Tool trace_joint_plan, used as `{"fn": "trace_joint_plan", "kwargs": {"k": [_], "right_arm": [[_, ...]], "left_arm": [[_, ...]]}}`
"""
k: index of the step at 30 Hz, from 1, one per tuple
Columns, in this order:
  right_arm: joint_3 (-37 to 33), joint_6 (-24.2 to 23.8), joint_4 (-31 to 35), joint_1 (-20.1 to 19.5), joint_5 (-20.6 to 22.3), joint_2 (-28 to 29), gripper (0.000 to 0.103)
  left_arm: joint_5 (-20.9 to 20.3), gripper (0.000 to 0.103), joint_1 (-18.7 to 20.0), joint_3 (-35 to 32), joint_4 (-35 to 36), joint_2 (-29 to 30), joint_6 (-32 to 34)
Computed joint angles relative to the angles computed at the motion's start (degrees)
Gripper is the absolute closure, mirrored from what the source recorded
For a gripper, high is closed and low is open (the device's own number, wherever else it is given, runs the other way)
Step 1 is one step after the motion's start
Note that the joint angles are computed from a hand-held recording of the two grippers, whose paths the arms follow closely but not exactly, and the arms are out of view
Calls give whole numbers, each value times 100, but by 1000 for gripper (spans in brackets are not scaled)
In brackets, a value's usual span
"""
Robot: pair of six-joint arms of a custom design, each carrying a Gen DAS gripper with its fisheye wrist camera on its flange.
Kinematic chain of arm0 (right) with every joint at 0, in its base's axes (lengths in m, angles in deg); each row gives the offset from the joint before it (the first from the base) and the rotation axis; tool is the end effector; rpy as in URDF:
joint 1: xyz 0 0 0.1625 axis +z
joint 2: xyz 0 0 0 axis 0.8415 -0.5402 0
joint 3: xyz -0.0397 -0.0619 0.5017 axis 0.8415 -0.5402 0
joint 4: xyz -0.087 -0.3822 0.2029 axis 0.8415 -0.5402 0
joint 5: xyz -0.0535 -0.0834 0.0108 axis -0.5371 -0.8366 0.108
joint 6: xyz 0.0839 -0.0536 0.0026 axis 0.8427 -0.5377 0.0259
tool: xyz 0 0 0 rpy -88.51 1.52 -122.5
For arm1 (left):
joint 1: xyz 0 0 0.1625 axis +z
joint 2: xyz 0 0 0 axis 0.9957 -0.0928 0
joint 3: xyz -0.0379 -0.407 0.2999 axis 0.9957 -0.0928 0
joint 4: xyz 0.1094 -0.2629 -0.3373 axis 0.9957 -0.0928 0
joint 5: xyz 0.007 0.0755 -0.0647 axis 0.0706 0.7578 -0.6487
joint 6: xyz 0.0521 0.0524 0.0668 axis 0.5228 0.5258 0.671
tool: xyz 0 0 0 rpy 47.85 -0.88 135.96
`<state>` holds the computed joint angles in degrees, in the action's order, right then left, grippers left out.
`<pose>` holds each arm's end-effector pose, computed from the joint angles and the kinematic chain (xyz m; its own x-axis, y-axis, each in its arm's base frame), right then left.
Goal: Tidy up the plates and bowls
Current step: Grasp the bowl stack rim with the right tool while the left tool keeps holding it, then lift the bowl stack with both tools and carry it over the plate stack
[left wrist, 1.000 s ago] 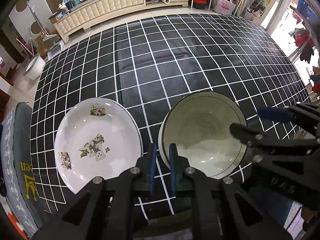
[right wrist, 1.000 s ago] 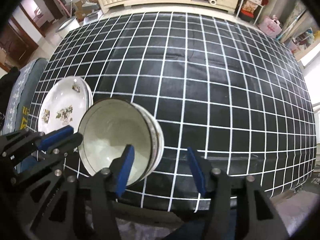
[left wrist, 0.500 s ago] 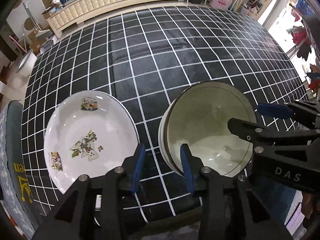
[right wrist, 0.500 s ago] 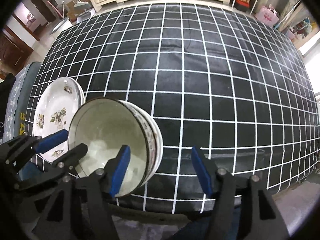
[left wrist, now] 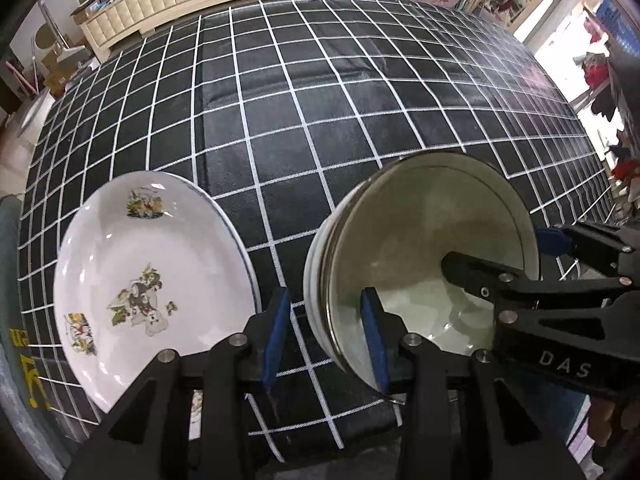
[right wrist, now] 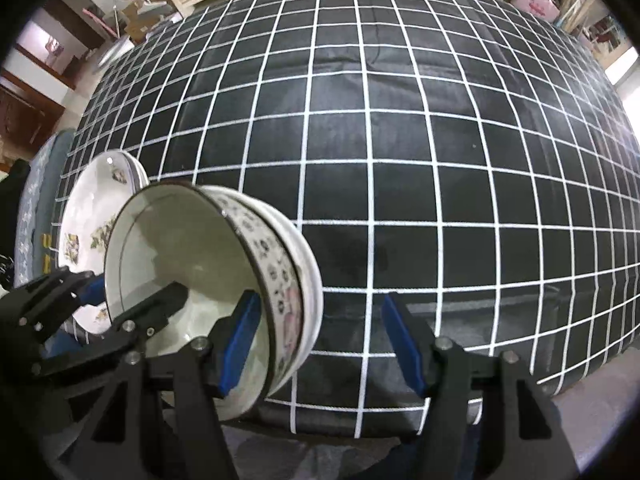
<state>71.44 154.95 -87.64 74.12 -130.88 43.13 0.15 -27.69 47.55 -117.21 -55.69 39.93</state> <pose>0.3794 -0.3240 -0.0485 -0.7190 0.4671 0.5146 0.2271 0.8577 -0.4612 -0.0418 -0.3958 0.2615 -0.5486 0.7355 -0.3976 0.6585 0.6731 0.3366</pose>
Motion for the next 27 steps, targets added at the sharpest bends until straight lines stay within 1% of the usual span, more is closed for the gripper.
{"fn": "trace_joint_plan", "kwargs": {"k": [3,7,12,15,16,18,19,20,21,23,27], "right_arm": [[84,7,-219,29,-47,14,36],[233,-31,-644,9,76,19,36],[413,-49,-1145,4,148,35,36],[608,-136,-1790,-40,331,87,36],[696,-182,-2106,-60,418,126,37],[825,-285,-2605,-66,573,185,44],[832,-317,-2690,-48,601,199,47],[810,-377,-2738,-37,645,213,55],[762,-314,-2574,-4,605,191,55],[727,-226,-2457,-1,625,158,54],[709,-189,-2534,-9,619,203,54]], "left_arm": [[-120,69,112,-15,-82,73,97],[-223,69,208,-42,-164,157,179],[-404,69,422,-101,-294,268,336],[-488,69,503,-117,-284,255,377],[-510,69,521,-138,-259,247,390],[-555,69,580,-156,-237,221,448],[-547,69,587,-133,-264,204,472],[-530,69,587,-114,-284,177,501],[-513,70,588,-97,-301,155,527],[-531,72,614,-110,-282,121,485],[-509,73,582,-94,-256,61,357]]}}
